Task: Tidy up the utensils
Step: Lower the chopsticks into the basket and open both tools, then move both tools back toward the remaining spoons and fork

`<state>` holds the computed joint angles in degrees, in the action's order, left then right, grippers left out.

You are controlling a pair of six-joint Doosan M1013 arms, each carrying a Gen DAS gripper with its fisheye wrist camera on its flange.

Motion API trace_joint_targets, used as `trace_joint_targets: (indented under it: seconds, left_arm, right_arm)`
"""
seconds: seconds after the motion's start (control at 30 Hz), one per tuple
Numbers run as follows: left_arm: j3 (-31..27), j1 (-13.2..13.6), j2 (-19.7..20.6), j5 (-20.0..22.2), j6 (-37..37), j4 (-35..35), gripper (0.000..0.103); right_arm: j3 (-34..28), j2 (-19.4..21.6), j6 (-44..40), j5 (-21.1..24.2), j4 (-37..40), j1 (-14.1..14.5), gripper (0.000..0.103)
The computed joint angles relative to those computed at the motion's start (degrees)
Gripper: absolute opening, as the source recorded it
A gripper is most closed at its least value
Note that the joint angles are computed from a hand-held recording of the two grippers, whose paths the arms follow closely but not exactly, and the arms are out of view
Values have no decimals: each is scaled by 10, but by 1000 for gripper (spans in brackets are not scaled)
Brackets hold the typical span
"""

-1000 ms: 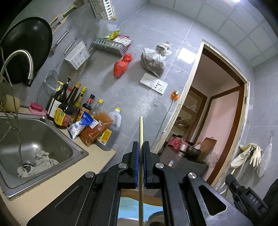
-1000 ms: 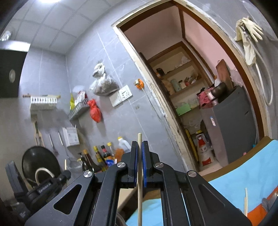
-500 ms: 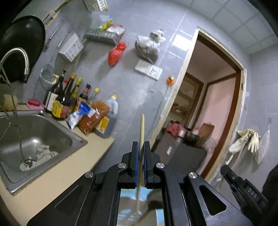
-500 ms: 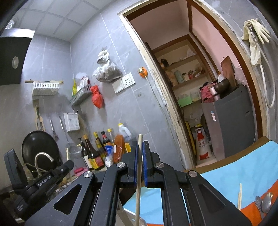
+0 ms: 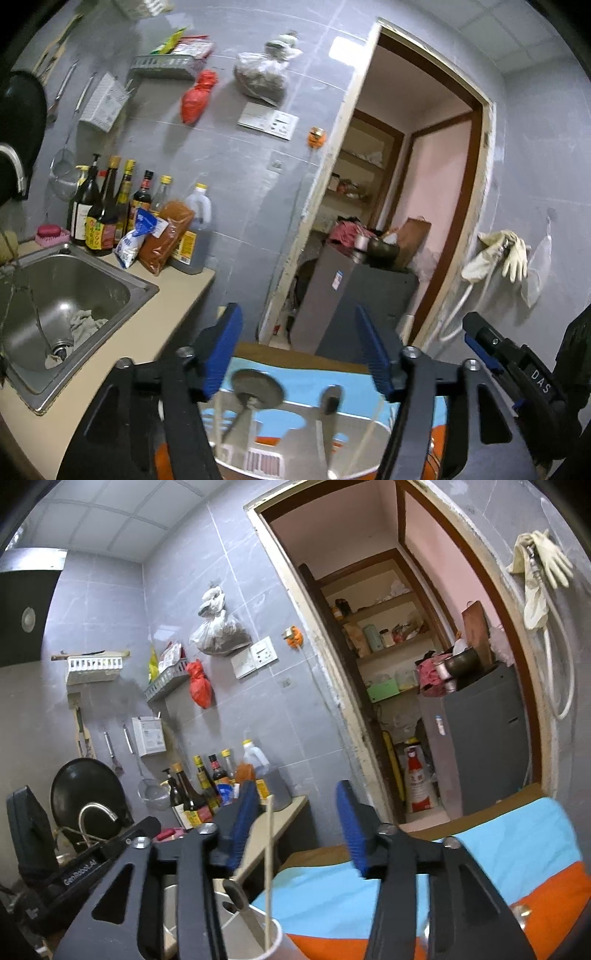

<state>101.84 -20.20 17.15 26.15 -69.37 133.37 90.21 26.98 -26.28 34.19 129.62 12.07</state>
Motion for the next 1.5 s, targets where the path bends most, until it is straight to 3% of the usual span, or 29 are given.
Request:
trace_joint_targets:
  seconds: [0.1,0.17,0.23,0.47,0.7,0.87,1.07,1.2,1.33,1.5]
  left_arm:
    - [-13,-13,-3,-15,59,-43,78]
    - [-20,-22,-3,-16,108,-76,90]
    - [-26,-31,-2,-16,147,-103,95]
    - [-49,-56,8,-23,217,-148,96]
    - [-65,-83,24,-23,246,-159,97]
    - [-74,-96,37,-50,254,-164,98]
    - [-91,-111,60,-74,353,-269,98]
    - [-108,-117,78,-76,461,-381,98]
    - [-133,-119,100,-66,600,-529,98]
    - [-157,-116,125,-55,704,-645,98]
  right_arm:
    - [3,-12,16,-20,-23,-9,61]
    - [7,-20,24,-28,-34,-17,78]
    - [11,-27,28,-36,-45,-24,80]
    - [29,-49,11,-54,-47,-49,97]
    - [45,-60,-12,-68,-51,-73,103]
    - [54,-61,0,-77,-73,-90,103]
    - [59,-57,33,-92,-117,-106,103]
    - [60,-51,70,-103,-157,-115,103]
    - [54,-40,134,-117,-225,-122,103]
    - [42,-23,235,-128,-338,-125,103]
